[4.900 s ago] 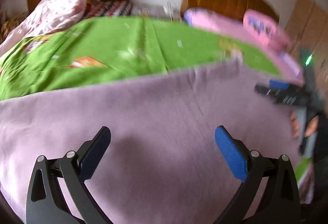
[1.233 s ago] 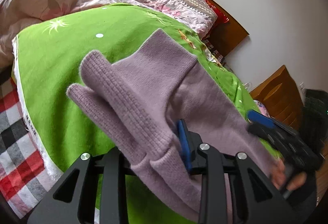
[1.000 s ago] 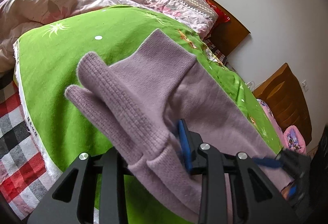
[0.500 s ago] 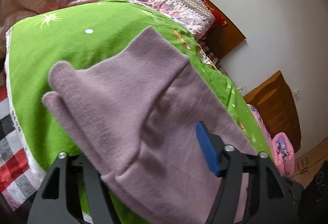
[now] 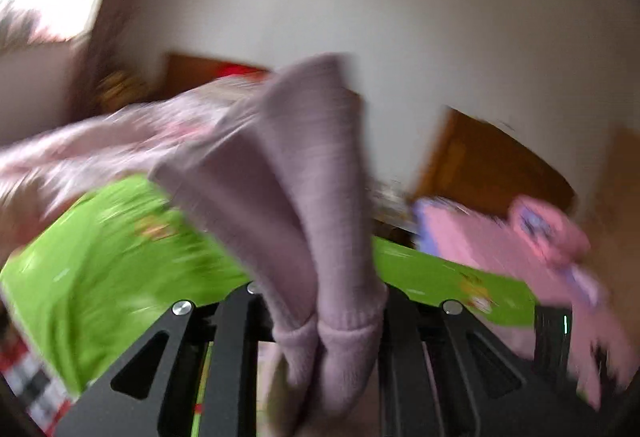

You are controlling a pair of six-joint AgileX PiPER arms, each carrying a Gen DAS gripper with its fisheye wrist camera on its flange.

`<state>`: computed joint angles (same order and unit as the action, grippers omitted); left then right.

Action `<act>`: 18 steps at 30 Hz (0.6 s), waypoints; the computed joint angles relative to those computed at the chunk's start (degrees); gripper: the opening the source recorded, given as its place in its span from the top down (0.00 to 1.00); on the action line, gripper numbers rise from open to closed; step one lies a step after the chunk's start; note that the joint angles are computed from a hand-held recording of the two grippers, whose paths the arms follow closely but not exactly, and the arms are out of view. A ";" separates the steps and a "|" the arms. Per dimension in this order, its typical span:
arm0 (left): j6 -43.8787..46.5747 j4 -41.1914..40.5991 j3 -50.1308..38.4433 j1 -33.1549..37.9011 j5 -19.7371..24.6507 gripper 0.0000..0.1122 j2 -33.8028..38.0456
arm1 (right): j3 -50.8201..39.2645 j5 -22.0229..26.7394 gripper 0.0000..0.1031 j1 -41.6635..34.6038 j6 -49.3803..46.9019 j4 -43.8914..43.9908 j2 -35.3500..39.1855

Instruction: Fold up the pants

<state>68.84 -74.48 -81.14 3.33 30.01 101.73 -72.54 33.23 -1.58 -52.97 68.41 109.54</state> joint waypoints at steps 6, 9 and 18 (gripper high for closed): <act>-13.94 26.48 0.34 -27.91 -9.69 0.71 6.80 | 18.91 -3.19 0.21 -20.70 -12.97 16.95 -17.22; -19.91 39.72 -1.84 -36.49 -6.23 0.57 16.21 | 23.88 -2.25 0.21 -28.46 -12.67 16.07 -22.09; 7.25 13.40 13.88 -22.42 0.44 0.18 -1.37 | 29.55 7.13 0.21 -32.25 -9.71 7.46 -19.43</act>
